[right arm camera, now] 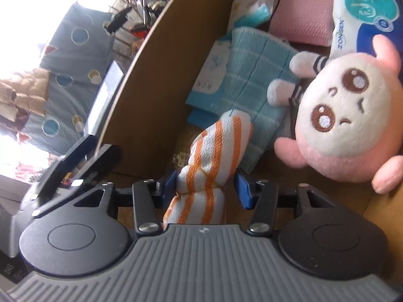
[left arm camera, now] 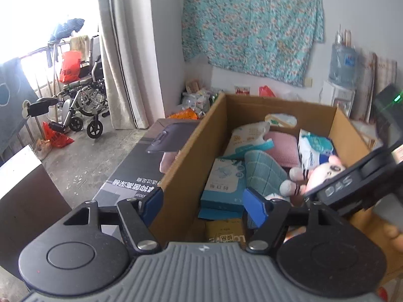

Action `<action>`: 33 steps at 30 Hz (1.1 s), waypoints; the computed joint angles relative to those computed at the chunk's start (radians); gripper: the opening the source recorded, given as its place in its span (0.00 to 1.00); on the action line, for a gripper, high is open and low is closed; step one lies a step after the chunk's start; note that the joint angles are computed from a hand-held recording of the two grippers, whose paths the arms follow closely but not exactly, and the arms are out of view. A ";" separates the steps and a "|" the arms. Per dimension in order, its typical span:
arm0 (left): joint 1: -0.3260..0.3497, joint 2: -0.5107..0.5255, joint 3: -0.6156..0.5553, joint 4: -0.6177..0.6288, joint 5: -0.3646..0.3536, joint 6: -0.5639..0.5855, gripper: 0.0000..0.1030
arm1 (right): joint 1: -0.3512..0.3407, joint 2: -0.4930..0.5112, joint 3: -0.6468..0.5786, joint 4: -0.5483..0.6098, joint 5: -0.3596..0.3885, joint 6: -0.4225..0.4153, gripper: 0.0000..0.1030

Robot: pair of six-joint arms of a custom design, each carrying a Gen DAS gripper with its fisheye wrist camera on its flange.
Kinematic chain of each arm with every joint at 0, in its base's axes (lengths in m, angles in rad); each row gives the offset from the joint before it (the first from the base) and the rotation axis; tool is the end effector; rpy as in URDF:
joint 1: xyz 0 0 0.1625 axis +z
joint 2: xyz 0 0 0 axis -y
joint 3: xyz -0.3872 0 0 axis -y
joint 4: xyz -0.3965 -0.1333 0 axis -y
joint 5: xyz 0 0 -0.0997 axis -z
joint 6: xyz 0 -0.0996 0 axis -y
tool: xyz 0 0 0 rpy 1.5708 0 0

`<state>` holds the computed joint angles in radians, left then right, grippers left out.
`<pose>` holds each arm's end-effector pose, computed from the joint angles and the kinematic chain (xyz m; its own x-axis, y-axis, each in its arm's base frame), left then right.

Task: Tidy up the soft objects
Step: 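Lower the sock bundle into the box and open the right tool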

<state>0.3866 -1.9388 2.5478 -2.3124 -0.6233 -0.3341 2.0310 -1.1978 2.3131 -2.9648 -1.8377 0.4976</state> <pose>-0.1901 -0.3086 0.2525 -0.6029 0.3500 -0.7170 0.7625 0.5171 -0.3888 0.2903 -0.3447 0.1021 -0.9916 0.0918 0.0915 0.0527 0.9304 -0.3628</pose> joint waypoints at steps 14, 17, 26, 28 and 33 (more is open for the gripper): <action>-0.071 -0.165 0.016 0.127 0.009 -0.087 0.74 | 0.002 0.123 -0.128 0.111 0.012 0.021 0.49; -0.086 -0.189 0.018 0.167 0.004 -0.108 0.74 | 0.007 0.122 -0.127 0.108 0.000 0.024 0.54; -0.161 -0.273 0.028 0.276 -0.010 -0.197 0.82 | 0.027 -0.034 0.008 -0.045 0.038 -0.029 0.73; -0.199 -0.304 0.037 0.320 -0.015 -0.236 0.84 | 0.037 -0.093 0.080 -0.137 0.050 -0.047 0.75; -0.289 -0.353 0.068 0.347 -0.091 -0.270 0.91 | 0.105 -0.221 0.294 -0.463 0.084 -0.085 0.83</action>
